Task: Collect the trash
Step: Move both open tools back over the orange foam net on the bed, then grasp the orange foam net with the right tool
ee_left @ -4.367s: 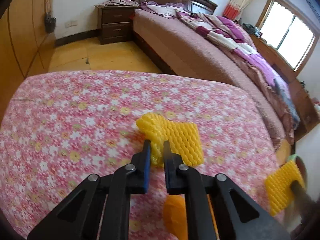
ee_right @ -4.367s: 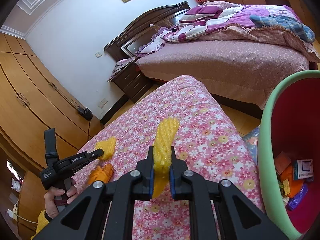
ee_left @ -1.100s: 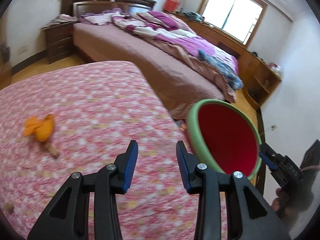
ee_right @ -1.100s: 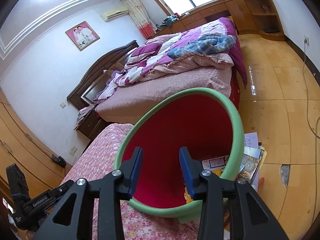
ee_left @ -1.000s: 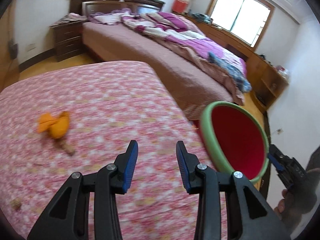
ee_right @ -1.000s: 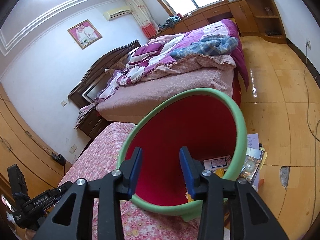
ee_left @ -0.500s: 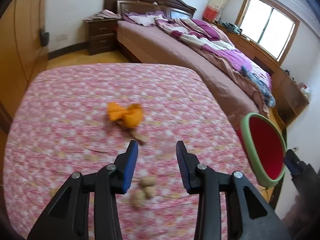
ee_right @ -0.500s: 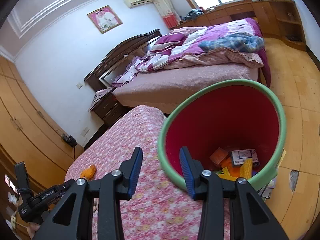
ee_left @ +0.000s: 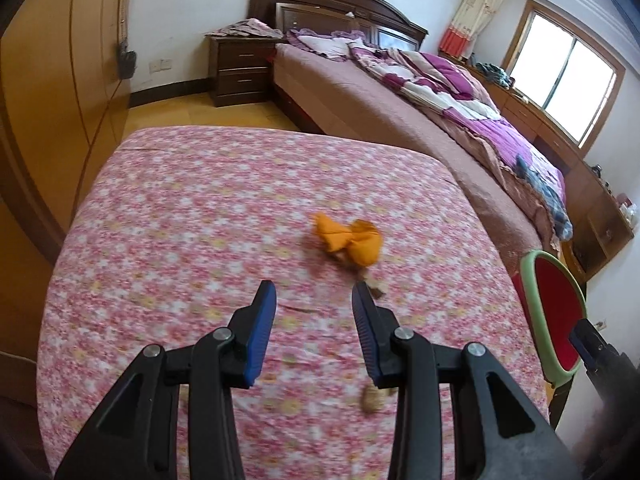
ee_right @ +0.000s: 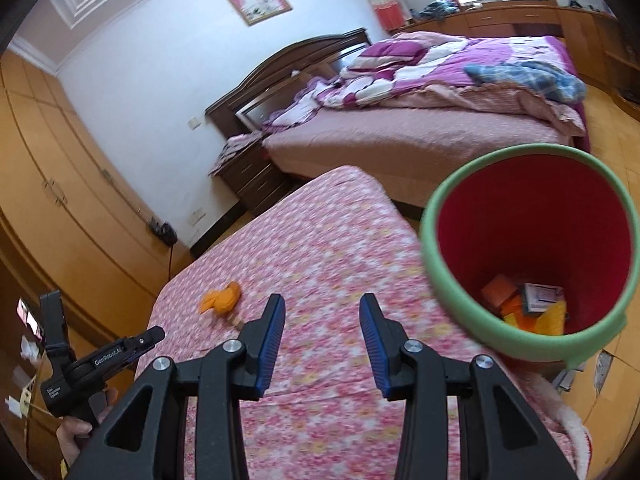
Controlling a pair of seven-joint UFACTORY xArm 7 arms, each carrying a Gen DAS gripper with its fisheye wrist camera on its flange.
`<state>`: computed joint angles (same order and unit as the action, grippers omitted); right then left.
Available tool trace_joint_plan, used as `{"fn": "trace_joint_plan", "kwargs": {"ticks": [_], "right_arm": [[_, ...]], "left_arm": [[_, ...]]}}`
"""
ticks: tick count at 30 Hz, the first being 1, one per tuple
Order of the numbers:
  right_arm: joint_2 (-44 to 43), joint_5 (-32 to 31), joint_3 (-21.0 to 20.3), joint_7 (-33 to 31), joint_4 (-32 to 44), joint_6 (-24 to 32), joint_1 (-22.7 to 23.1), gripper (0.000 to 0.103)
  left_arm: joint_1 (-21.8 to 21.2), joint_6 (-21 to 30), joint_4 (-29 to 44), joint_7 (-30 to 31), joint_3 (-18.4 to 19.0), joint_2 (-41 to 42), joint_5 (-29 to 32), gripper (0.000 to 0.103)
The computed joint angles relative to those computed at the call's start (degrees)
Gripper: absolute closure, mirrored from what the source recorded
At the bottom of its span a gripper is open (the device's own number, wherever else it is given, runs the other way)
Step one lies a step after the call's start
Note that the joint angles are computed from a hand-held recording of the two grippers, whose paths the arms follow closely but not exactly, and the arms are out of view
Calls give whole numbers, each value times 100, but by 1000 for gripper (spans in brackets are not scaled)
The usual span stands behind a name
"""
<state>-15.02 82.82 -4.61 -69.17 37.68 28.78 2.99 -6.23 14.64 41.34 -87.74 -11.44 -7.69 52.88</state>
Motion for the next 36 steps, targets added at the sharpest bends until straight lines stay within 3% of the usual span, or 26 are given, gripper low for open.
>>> {"fn": "trace_joint_plan", "kwargs": {"ticks": [10,20,36], "right_arm": [[459,-388,450,464,420,-236,479,61],[1358,-602,870,638,1118,-350,855,61],[2849,-898,1589,1124,2388,-626,892,61]], "left_arm": [[427,-302,-275,65,107,-53,162,64],[624,-447,-263,-321,375,222,740,64],[709,-638,-245,-1854,762,427,2002,64]]}}
